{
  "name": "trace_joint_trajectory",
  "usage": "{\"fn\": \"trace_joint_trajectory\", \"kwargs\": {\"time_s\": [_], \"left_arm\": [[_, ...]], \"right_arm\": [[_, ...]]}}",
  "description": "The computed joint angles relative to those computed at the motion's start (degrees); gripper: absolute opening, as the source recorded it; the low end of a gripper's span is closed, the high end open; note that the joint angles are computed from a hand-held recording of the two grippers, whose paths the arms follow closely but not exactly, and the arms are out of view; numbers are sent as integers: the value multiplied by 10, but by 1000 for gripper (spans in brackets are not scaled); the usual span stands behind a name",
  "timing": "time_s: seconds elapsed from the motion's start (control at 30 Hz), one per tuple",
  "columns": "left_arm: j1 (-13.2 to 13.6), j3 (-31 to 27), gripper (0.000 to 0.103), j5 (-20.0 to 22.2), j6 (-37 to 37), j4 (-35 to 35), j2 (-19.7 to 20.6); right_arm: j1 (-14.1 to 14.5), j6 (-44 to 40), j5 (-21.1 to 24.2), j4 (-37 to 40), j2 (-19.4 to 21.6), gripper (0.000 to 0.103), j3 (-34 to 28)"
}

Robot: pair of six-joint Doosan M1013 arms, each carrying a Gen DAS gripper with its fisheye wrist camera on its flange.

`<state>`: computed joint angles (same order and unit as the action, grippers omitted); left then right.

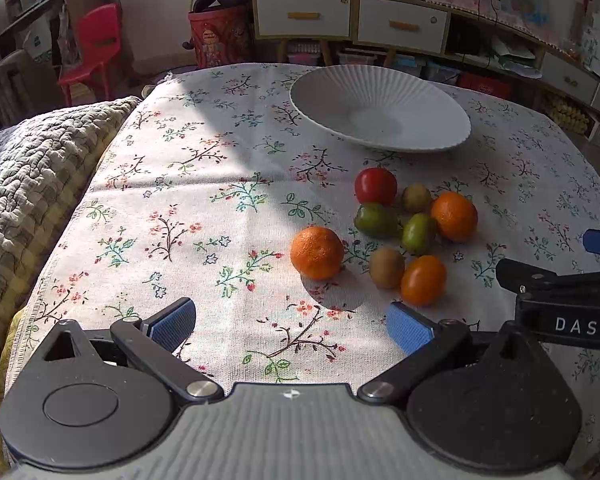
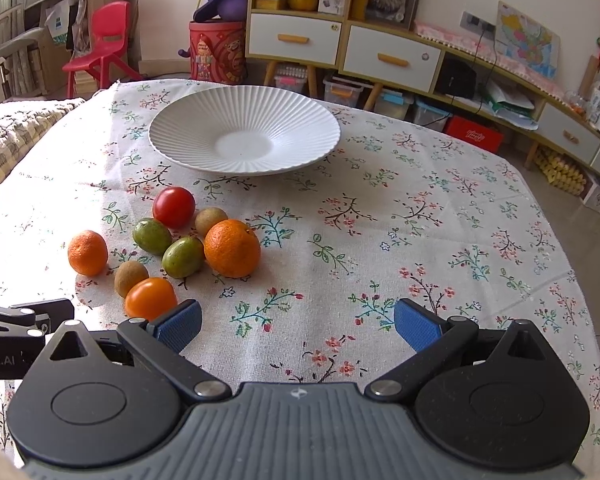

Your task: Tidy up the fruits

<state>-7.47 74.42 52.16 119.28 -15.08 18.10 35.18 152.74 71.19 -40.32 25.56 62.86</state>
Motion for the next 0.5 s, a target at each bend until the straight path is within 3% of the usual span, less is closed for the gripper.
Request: {"fn": "trace_joint_trajectory", "kwargs": {"time_s": [0.5], "left_arm": [[3,-3,91,2,12,-9,3]], "right_arm": [[0,8,-11,-7,-3,103,7]]}}
